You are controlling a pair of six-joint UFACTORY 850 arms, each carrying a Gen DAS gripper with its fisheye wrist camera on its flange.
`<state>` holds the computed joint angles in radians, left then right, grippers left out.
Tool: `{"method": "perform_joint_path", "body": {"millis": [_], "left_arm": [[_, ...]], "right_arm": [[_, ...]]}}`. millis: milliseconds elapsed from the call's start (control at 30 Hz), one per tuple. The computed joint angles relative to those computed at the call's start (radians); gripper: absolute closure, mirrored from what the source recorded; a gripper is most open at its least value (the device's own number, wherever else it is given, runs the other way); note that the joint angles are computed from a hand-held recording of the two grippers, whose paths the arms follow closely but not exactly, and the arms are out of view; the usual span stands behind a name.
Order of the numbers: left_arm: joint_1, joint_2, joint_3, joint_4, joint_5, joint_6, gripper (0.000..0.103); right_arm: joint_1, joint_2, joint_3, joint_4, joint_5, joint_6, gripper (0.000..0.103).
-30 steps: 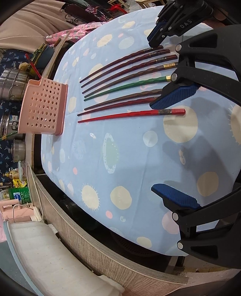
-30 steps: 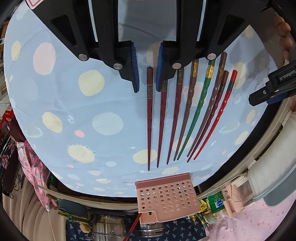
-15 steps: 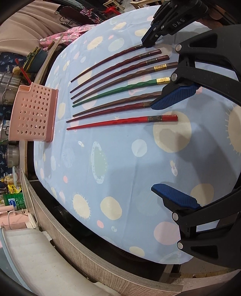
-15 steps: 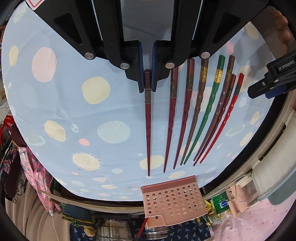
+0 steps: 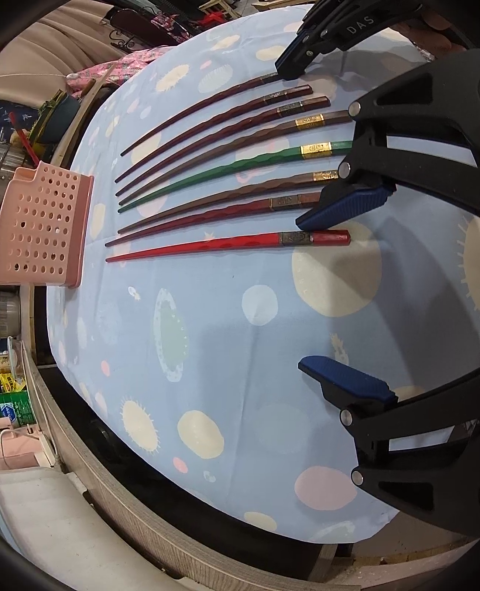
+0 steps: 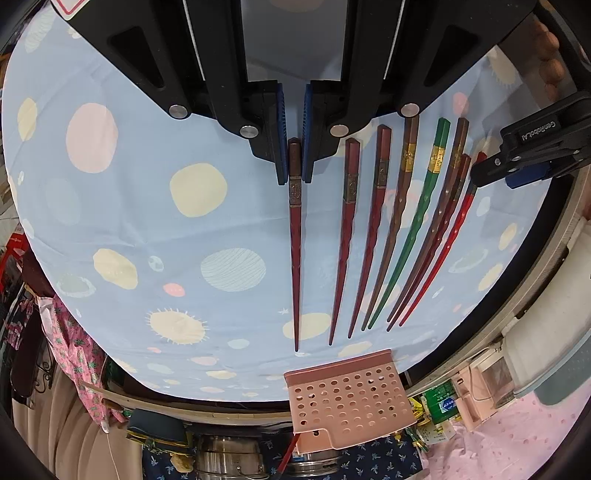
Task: Organize utensils
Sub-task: 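Close the right tool on a dark brown chopstick while the left tool grasps a red chopstick, then lift both chopsticks and lower them into the pink holder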
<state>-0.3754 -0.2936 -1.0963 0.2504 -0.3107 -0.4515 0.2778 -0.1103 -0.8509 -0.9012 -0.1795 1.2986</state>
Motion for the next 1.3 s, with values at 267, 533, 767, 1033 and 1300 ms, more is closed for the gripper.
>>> {"method": "perform_joint_path", "body": {"millis": [267, 533, 767, 1033, 1300], "left_arm": [[-0.002, -0.008, -0.013, 0.052, -0.01, -0.037, 0.056], [0.008, -0.006, -0.017, -0.025, -0.013, 0.047, 0.093], [0.021, 0.003, -0.023, -0.082, -0.032, 0.081, 0.096], [0.047, 0.067, -0.031, -0.141, -0.024, 0.127, 0.096], [0.071, 0.122, -0.085, -0.212, 0.006, 0.194, 0.096]], "right_arm": [[0.001, 0.001, 0.001, -0.001, 0.0, 0.001, 0.096], [-0.002, 0.002, 0.001, 0.022, 0.006, -0.024, 0.096], [-0.005, 0.036, 0.009, 0.002, 0.01, -0.004, 0.096], [-0.02, 0.114, -0.001, -0.149, 0.011, 0.14, 0.096], [-0.046, 0.171, -0.056, -0.322, 0.0, 0.29, 0.096]]}}
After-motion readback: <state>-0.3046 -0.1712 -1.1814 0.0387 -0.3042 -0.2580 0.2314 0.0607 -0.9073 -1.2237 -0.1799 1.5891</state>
